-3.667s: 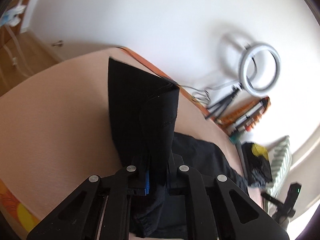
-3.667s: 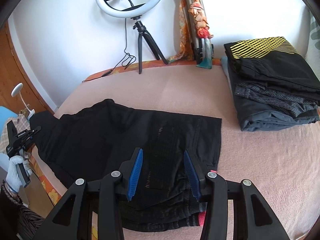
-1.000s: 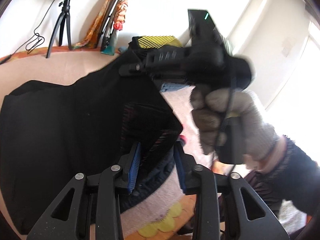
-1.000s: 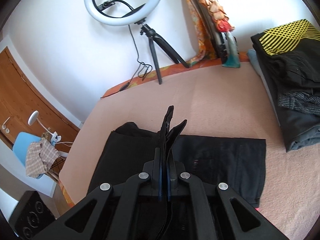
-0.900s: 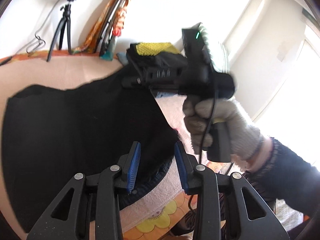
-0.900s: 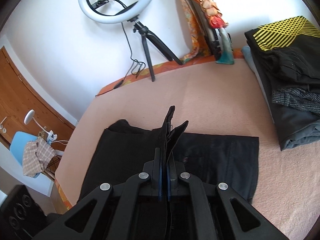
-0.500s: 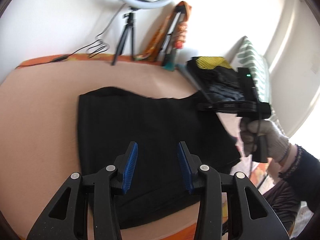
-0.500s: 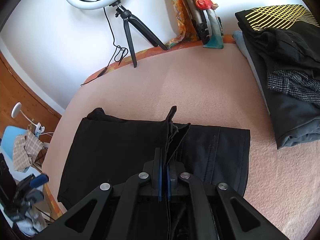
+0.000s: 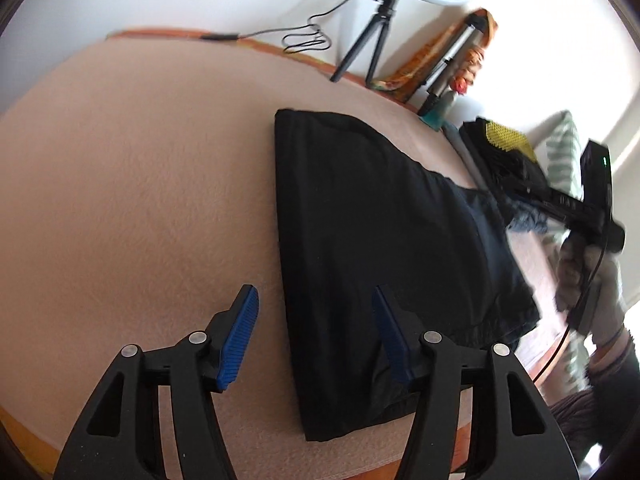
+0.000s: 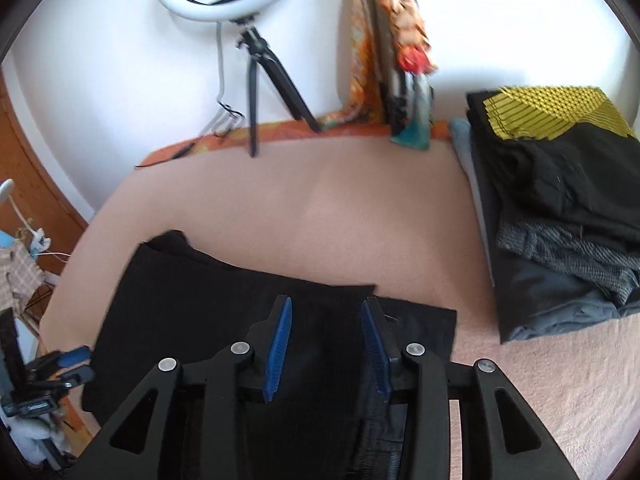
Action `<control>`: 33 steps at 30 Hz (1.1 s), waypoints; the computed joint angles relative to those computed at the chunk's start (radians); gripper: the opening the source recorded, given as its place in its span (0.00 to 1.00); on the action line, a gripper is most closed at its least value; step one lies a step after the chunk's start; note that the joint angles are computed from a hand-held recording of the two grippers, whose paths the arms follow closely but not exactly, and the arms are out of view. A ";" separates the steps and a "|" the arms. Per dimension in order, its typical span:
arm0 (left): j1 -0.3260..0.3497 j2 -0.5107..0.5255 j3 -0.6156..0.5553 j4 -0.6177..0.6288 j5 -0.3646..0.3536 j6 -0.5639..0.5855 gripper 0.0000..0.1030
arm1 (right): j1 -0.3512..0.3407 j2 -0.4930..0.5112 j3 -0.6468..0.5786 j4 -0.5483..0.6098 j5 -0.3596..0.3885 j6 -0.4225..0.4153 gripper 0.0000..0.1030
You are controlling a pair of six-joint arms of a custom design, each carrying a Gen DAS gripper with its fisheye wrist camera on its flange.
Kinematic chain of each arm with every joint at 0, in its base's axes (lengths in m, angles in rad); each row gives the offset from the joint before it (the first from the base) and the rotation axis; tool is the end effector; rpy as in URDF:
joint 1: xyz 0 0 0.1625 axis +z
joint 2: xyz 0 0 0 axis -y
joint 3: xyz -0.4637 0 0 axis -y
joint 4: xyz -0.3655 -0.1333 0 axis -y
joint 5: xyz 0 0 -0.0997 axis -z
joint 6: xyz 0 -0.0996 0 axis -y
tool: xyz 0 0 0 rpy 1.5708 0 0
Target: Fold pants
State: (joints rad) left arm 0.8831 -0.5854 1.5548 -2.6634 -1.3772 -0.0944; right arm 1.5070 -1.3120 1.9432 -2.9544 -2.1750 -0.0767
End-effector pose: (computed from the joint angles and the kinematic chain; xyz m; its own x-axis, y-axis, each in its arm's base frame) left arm -0.3292 -0.6410 0.0326 -0.8292 0.5297 -0.1785 0.5543 0.8204 -0.1403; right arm 0.0420 -0.5463 0.4034 -0.7978 0.3828 0.4659 -0.0146 0.7601 -0.6496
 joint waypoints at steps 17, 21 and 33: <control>0.064 0.011 -0.006 -0.065 -0.228 -0.107 0.69 | 0.091 0.207 -0.203 0.294 0.239 0.122 0.70; 0.067 0.017 -0.001 -0.075 -0.278 -0.125 0.69 | 0.092 0.291 -0.329 0.438 0.253 0.214 0.70; 0.052 0.005 0.034 -0.171 -0.350 -0.054 0.68 | 0.139 0.471 -0.614 0.837 0.107 0.290 0.68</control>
State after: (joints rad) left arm 0.9351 -0.5804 1.5884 -2.8344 -1.7271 -0.1481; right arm 1.6460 -0.8410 1.3289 -2.1179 -2.0684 0.2138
